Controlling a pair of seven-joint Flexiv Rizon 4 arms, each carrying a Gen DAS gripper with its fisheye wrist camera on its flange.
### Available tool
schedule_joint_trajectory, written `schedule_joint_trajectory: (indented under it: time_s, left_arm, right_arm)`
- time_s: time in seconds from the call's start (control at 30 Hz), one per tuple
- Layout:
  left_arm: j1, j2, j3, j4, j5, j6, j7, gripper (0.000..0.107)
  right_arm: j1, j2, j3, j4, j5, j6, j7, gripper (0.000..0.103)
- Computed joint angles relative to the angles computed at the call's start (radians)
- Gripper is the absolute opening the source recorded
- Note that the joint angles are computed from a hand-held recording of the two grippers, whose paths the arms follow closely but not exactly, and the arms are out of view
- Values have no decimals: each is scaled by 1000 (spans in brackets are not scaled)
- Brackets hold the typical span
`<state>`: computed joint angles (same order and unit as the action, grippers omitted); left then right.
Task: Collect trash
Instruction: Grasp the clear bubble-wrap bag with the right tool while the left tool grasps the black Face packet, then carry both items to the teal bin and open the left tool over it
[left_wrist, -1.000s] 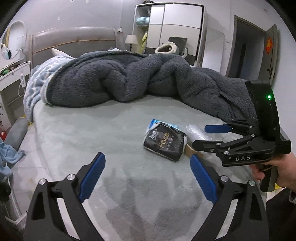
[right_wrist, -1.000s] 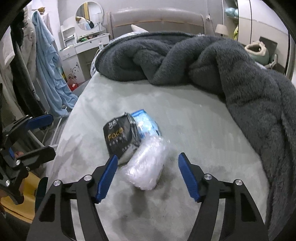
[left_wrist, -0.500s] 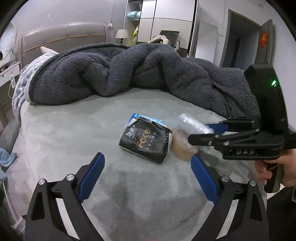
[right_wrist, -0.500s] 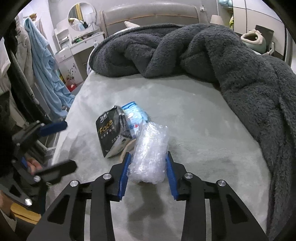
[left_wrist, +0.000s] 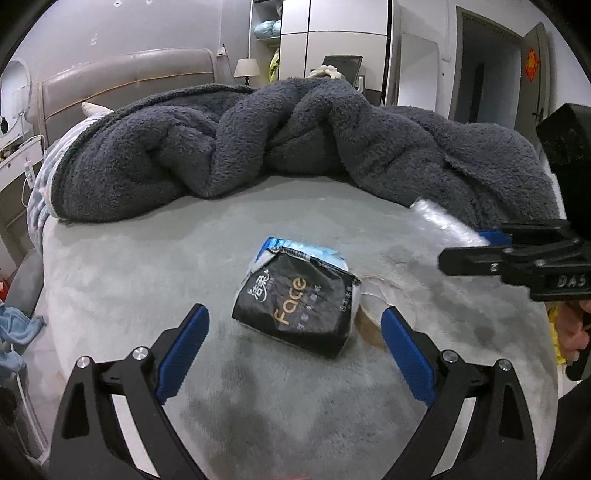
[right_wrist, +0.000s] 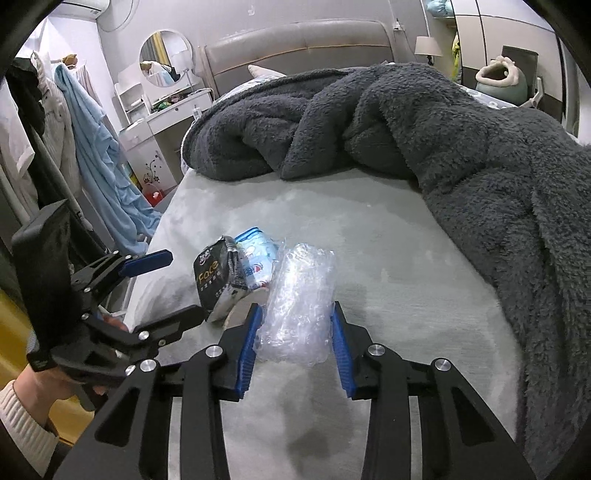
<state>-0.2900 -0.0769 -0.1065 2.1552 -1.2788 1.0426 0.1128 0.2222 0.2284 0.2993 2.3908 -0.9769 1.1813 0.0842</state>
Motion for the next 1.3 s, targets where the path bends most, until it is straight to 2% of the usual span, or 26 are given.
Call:
schedule_joint_trajectory:
  time_s: [0.27, 0.47, 0.57, 0.8, 0.93, 1.3]
  left_arm:
    - [-29, -27, -25, 3, 9, 101, 55, 96]
    - [-35, -45, -36, -15, 0, 140, 90, 95]
    - [-4, -50, -21, -36, 45, 44, 16, 94]
    - [23, -63, -18, -51, 109, -24, -38, 89]
    - [46, -80, -19, -67, 128, -74, -81, 80]
    - [50, -24, -1, -34, 118, -106, -84, 77]
  right_arm:
    - [-3, 21, 5, 20, 32, 2, -21, 37]
    - [0, 25, 12, 22, 50, -7, -38, 38]
    - [2, 33, 17, 29, 57, -10, -36, 38]
    - [5, 34, 20, 30, 72, -14, -46, 38]
    - [7, 32, 20, 28, 80, -20, -54, 38]
    - [5, 18, 18, 3, 54, -4, -44, 38]
